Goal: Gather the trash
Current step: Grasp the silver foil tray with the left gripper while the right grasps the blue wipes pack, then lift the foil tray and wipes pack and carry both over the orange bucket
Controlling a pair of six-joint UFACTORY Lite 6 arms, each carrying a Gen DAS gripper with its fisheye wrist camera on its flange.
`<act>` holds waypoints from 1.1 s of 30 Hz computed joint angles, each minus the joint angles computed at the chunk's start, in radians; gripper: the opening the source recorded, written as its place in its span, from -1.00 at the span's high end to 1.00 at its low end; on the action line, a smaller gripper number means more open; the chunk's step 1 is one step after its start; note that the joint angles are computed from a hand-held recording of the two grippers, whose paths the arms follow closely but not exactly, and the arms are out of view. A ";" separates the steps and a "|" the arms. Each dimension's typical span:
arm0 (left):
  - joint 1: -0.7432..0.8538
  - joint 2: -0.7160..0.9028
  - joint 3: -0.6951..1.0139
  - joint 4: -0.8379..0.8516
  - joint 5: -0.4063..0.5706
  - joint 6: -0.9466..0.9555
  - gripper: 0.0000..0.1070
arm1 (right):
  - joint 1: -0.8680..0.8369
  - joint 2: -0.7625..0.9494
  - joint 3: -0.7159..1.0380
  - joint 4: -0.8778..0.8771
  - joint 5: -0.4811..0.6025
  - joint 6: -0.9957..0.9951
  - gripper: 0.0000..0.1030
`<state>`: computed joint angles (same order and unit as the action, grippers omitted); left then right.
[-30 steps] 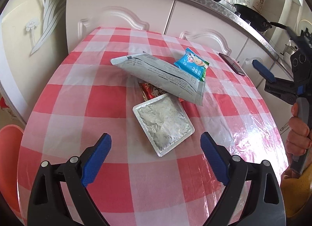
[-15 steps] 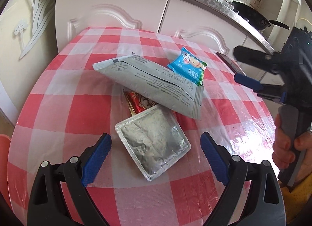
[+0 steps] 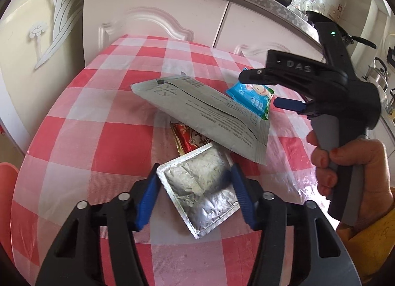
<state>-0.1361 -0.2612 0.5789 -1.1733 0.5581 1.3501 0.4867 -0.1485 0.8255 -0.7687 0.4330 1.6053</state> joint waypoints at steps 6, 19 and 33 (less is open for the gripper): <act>0.019 0.002 0.001 0.008 0.033 0.005 -0.01 | 0.017 0.164 0.142 -0.016 0.114 -0.038 -0.92; -0.121 -0.058 -0.032 0.131 -0.121 -0.093 -0.46 | 0.061 0.115 0.090 -0.071 0.215 -0.102 -0.12; -0.102 -0.058 -0.019 0.101 -0.129 -0.074 0.04 | 0.078 -0.192 -0.197 -0.168 0.123 0.120 -0.03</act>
